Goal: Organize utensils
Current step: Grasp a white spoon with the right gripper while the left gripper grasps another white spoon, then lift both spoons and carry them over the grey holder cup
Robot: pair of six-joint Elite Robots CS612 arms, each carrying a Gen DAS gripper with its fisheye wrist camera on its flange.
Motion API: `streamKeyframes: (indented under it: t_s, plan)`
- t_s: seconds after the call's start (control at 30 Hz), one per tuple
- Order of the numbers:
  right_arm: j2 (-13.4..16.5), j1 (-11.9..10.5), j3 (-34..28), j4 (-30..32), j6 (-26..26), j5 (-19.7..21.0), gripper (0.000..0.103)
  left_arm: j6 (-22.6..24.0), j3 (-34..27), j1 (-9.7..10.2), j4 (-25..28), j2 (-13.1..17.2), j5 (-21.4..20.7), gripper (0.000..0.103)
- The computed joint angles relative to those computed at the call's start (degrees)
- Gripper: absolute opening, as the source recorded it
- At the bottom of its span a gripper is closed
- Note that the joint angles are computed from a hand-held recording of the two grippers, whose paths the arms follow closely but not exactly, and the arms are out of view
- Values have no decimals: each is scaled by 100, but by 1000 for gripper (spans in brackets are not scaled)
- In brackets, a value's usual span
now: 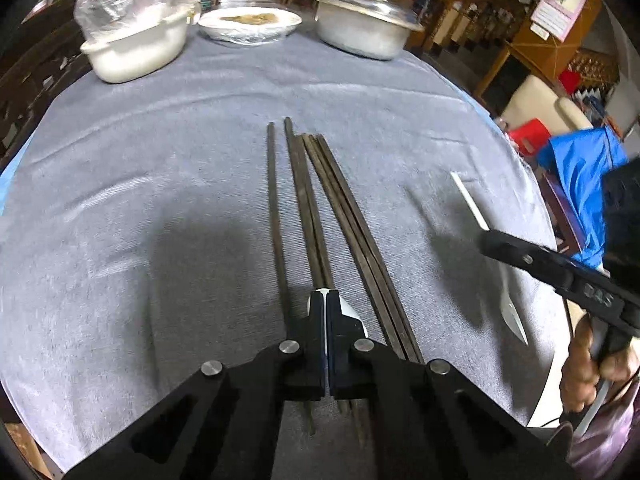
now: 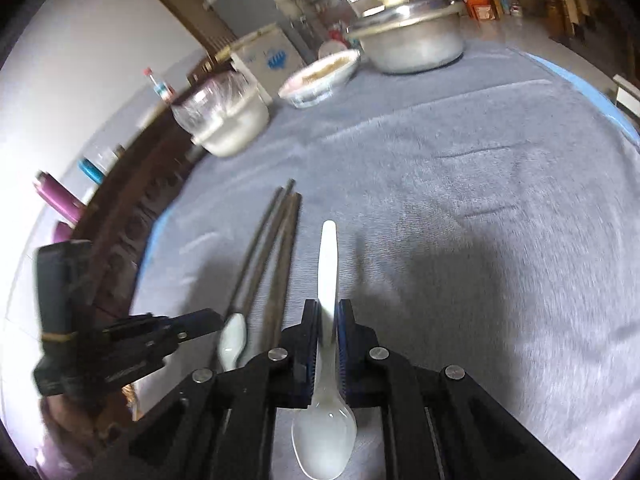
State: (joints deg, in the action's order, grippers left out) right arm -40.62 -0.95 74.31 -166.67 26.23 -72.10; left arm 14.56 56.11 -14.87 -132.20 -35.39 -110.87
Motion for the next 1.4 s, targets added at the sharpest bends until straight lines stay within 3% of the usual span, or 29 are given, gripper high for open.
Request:
streamKeyframes:
  t_s: [0.23,0.3,0.37,0.47,0.53,0.7,0.77,1.07,1.3,1.4]
  plan:
    - [-196,89,384,-288,119,-446,10,-256,215,53,-92,-101,4,2]
    - [-196,88,436,-268,128,-401,10,-262,162,46,76,-78,74,11]
    - [-208,85,487,-236,167,-369,11,-304,99,47,195,-43,-17,31]
    - [-187,71,514,-260,245,-257,11,-225,85,18,207,-48,-106,54]
    - [-177,78,496,-242,230,-255,11,-71,59,-39,228,-45,15,58]
    - [-159,73,476,-85,287,-225,11,267,-146,-223,487,67,599,56]
    - [-153,63,488,-47,337,-196,11,400,-82,-273,296,52,806,39]
    - [-258,125,651,-641,210,-379,11,223,78,-62,-15,-36,259,36]
    - [-335,192,923,-2112,457,-400,11,-793,599,165,-1593,-329,-232,31]
    - [-357,249,977,-2643,524,-439,11,-1254,879,205,-2466,-467,-133,30]
